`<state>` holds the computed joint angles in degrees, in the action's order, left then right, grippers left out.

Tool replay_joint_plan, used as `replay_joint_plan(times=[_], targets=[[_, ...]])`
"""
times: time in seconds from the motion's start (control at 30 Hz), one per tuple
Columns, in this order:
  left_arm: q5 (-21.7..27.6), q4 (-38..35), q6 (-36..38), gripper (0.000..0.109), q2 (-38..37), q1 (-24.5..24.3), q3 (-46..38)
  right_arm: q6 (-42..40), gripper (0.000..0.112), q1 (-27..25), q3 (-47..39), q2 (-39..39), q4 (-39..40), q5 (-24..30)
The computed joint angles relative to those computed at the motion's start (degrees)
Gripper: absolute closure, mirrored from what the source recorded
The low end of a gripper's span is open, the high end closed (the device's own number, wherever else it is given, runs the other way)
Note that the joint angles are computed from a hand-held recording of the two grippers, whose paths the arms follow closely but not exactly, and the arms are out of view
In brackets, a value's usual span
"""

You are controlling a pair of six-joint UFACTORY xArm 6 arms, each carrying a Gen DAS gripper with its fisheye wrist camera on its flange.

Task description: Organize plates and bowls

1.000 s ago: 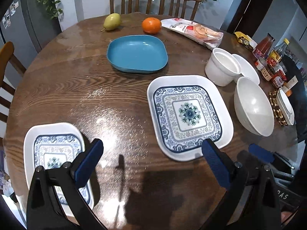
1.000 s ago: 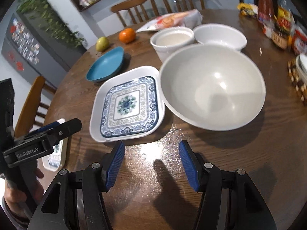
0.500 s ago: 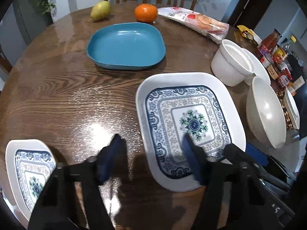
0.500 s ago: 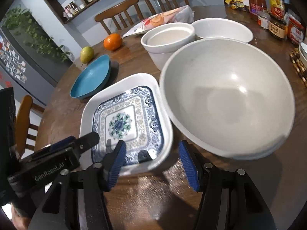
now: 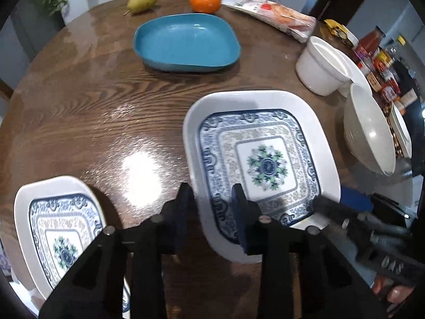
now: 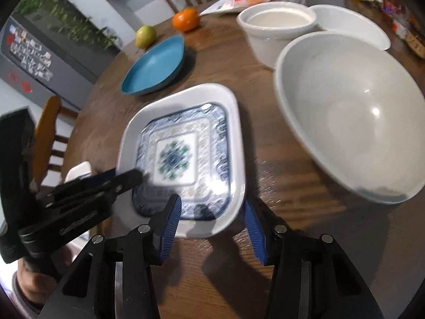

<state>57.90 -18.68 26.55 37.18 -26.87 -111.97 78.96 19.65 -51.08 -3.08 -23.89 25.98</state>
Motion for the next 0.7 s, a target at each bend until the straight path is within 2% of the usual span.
replay_joint_plan(times=[0.03, 0.07, 0.13, 0.23, 0.27, 0.33, 0.37, 0.43, 0.5, 0.6, 0.7], targets=[[-0.3, 0.2, -0.8, 0.063, 0.4, 0.1, -0.6, 1.7, 0.061, -0.1, -1.1, 0.3, -2.2, 2.2], [-0.4, 0.6, -1.8, 0.049, 1.2, 0.2, -1.6, 2.9, 0.061, -0.6, -1.5, 0.5, -3.6, 3.3], [-0.5, 0.6, -2.5, 0.048, 2.1, 0.1, -2.7, 2.0, 0.061, -1.9, -1.9, 1.6, -3.0, 0.9], [-1.9, 1.4, -2.6, 0.05, 2.2, -0.4, -2.5, 2.2, 0.062, -1.9, -4.7, 3.8, -5.7, 3.0], [-2.2, 1.4, -2.5, 0.054, 2.1, -0.5, -2.3, 2.0, 0.063, -1.8, -5.4, 4.3, -5.7, 3.3], [-2.5, 0.9, -1.8, 0.072, 1.7, -0.7, -1.7, 1.4, 0.084, -1.8, -6.2, 5.0, -6.2, 3.7], [-2.7, 1.0, -1.7, 0.08, 1.5, -0.8, -1.5, 0.8, 0.089, -1.7, -6.5, 5.4, -5.9, 3.8], [-4.1, 2.3, -2.4, 0.082, 1.4, -1.1, -1.0, 0.2, 0.097, -1.6, -6.6, 5.4, -5.3, 3.7], [-3.6, 1.9, -3.1, 0.088, 2.0, -0.8, -1.9, -0.1, 0.103, -1.8, -5.7, 4.7, -5.0, 3.5], [-2.9, 1.7, -3.5, 0.091, 2.0, -0.6, -2.1, -0.3, 0.104, -1.9, -4.5, 3.9, -3.9, 2.3], [-4.9, 2.6, -3.3, 0.091, -0.4, -0.6, 1.6, -0.6, 0.104, -1.4, -4.7, 3.9, -3.7, 2.9]])
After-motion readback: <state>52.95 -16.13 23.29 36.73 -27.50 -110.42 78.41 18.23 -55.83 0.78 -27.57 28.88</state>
